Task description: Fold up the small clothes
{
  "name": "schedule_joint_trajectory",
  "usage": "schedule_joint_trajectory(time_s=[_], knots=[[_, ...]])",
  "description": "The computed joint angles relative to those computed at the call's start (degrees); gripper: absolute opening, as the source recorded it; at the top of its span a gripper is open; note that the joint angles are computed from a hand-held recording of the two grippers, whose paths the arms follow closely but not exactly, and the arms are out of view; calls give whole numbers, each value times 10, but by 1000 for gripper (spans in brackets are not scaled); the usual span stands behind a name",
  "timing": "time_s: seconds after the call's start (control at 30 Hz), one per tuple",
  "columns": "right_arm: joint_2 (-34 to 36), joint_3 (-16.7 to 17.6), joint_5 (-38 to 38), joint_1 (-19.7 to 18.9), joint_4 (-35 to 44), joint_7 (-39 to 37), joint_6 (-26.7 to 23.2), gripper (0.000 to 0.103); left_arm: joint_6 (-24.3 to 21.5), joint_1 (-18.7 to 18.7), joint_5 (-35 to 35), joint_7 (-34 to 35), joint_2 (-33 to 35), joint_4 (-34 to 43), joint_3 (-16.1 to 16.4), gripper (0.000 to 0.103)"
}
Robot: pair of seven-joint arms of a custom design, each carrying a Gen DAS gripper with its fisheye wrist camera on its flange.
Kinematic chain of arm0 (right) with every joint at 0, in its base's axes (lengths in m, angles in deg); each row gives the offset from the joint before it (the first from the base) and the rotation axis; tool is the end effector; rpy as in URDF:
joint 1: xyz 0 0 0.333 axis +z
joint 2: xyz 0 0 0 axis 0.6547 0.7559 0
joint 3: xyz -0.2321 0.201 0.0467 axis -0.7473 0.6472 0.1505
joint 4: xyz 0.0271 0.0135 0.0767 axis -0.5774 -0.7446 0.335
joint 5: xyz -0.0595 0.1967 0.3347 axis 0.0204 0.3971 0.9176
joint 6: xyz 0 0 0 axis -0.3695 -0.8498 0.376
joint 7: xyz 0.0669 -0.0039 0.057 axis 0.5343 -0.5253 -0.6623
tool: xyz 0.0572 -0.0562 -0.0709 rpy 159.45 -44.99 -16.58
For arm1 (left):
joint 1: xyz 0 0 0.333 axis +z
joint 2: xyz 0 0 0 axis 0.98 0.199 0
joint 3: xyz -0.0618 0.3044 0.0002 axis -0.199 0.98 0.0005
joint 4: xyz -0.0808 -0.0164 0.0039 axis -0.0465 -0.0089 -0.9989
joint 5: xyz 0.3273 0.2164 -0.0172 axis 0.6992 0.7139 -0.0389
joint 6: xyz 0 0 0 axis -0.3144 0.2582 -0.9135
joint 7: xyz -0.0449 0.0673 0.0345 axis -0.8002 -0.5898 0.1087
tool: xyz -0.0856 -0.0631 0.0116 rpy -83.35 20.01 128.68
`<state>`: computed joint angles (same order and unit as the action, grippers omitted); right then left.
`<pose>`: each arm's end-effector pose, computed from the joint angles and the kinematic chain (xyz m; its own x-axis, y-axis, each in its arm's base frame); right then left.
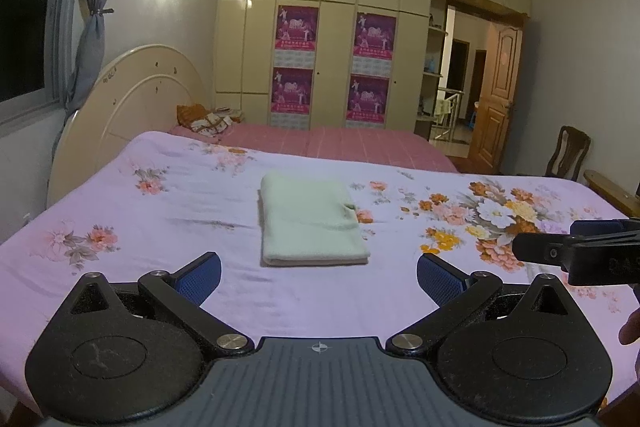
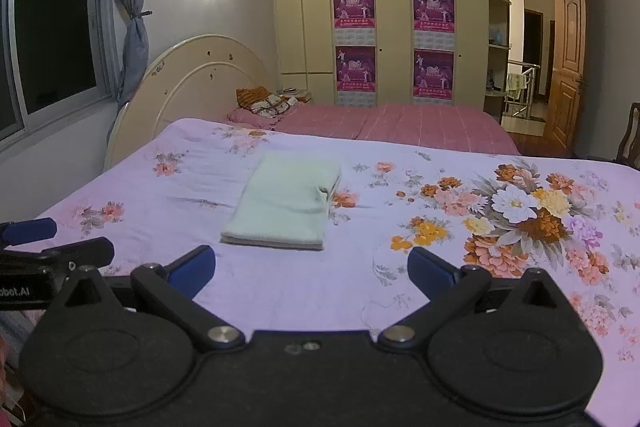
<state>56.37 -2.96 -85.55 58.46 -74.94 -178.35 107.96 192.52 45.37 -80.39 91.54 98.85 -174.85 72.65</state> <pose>0.3622 0.2653 0.4731 -0.2217 -0.9744 -0.0375 -0.4566 0.1378 -0.8790 0.4673 -0.3504 0.4667 -0.4343 -0.8977 0.0740 -0.4031 0.1202 -0.9072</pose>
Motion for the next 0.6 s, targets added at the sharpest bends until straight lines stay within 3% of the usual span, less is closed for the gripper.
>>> schedule_joint_trajectory(time_s=[0.6], knots=[[11,4,13,17,11,10,-30,102,-8,1,23,-11,-7,-6,1,103]])
